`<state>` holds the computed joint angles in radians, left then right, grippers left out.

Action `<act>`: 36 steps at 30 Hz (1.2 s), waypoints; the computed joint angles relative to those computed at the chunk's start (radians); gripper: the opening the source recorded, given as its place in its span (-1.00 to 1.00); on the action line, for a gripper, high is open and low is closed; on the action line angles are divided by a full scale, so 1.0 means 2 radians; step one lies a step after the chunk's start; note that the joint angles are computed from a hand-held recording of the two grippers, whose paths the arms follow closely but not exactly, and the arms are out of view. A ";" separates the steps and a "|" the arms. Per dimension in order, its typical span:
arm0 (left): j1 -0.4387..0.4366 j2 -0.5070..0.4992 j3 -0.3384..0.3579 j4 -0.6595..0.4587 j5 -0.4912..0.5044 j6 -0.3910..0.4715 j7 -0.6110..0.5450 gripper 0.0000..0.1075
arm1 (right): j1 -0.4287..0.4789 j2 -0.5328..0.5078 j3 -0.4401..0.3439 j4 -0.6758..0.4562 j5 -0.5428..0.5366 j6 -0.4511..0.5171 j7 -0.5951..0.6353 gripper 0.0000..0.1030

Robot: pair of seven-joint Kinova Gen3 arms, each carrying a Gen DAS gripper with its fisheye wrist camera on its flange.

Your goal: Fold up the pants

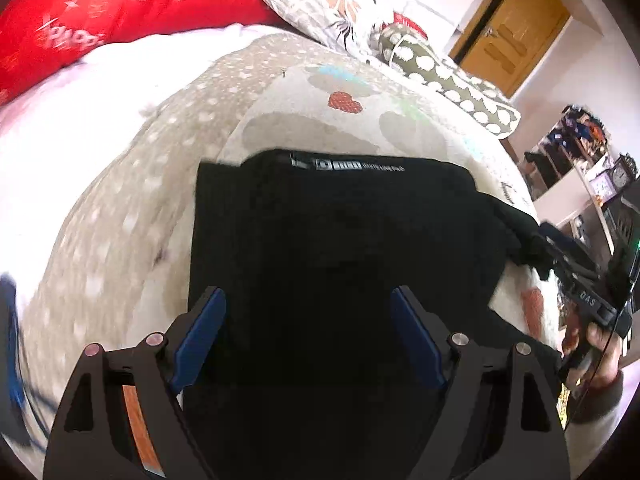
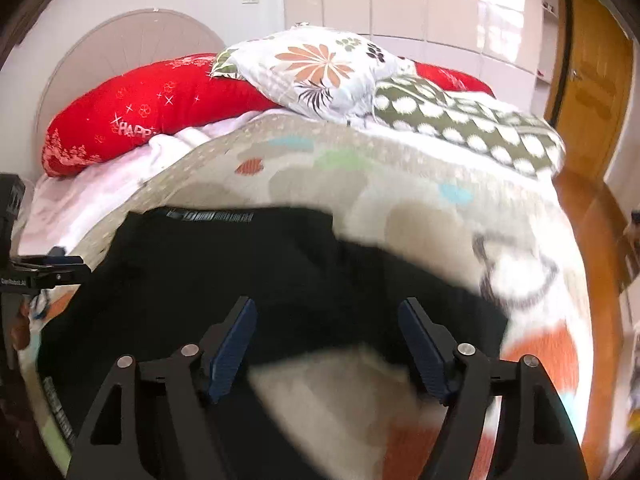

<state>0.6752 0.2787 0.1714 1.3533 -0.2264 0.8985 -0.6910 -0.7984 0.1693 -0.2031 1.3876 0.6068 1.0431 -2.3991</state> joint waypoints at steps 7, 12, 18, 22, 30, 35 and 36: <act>-0.035 0.060 -0.011 -0.074 0.037 0.024 -0.073 0.57 | 0.030 0.114 0.002 -0.131 -0.023 0.021 0.124 0.54; -0.047 0.046 -0.016 -0.053 0.067 0.013 -0.069 0.57 | 0.015 0.180 0.054 -0.210 -0.071 0.060 0.176 -0.14; -0.049 -0.006 -0.017 0.002 0.064 -0.012 -0.038 0.57 | 0.009 0.110 0.051 -0.118 -0.082 -0.021 0.161 -0.91; -0.060 -0.056 -0.002 0.057 0.081 -0.057 -0.016 0.57 | 0.004 0.018 -0.015 -0.027 -0.010 -0.047 0.113 -0.91; -0.054 -0.143 0.045 0.129 0.046 -0.094 0.072 0.62 | -0.090 -0.082 -0.111 0.100 0.059 -0.002 0.009 -0.92; -0.055 -0.157 0.078 0.150 0.033 -0.092 0.111 0.69 | -0.089 -0.077 -0.155 0.149 0.007 0.009 -0.042 -0.91; -0.053 -0.159 0.082 0.155 0.032 -0.091 0.116 0.69 | -0.087 -0.078 -0.156 0.159 -0.006 0.007 -0.051 -0.90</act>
